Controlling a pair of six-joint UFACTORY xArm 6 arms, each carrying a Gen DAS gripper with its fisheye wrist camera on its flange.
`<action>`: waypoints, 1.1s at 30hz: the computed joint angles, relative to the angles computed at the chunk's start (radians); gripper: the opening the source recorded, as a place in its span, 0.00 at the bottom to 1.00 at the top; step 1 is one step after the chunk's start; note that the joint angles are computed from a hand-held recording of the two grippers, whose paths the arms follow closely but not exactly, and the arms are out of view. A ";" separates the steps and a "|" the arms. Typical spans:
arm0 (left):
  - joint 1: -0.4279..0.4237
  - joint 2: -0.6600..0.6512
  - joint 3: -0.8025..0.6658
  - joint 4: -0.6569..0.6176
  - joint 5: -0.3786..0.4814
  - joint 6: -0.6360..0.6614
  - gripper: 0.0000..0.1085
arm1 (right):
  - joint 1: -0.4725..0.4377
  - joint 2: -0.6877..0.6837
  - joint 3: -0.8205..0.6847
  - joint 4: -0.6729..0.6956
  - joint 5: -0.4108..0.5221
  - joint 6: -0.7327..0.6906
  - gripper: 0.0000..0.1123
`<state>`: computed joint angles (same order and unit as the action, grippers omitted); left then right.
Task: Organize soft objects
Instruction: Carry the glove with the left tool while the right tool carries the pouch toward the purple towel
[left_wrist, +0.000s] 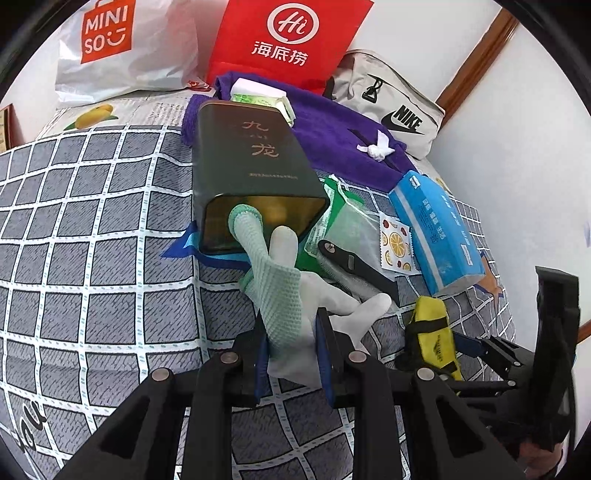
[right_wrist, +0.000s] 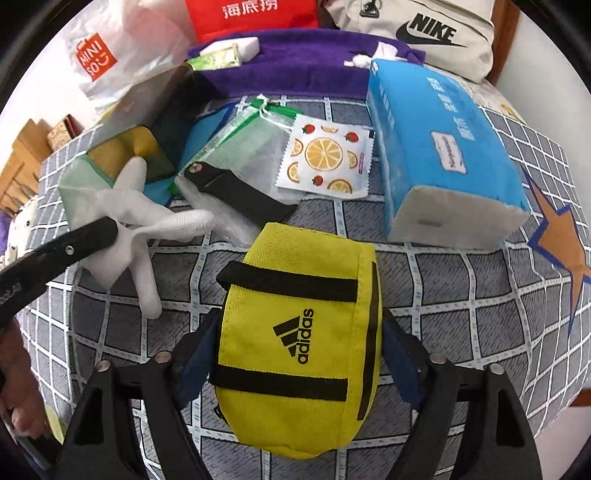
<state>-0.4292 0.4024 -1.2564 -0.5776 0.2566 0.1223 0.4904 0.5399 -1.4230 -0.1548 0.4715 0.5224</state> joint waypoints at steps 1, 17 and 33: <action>-0.001 -0.003 0.003 0.005 -0.002 -0.007 0.20 | -0.006 -0.010 0.015 0.043 -0.013 -0.036 0.64; -0.019 -0.074 0.007 0.251 -0.003 -0.239 0.20 | -0.041 -0.198 0.213 0.154 -0.213 -0.271 0.62; 0.007 -0.043 -0.147 0.483 0.076 -0.439 0.20 | -0.087 -0.202 0.133 0.228 -0.246 -0.460 0.62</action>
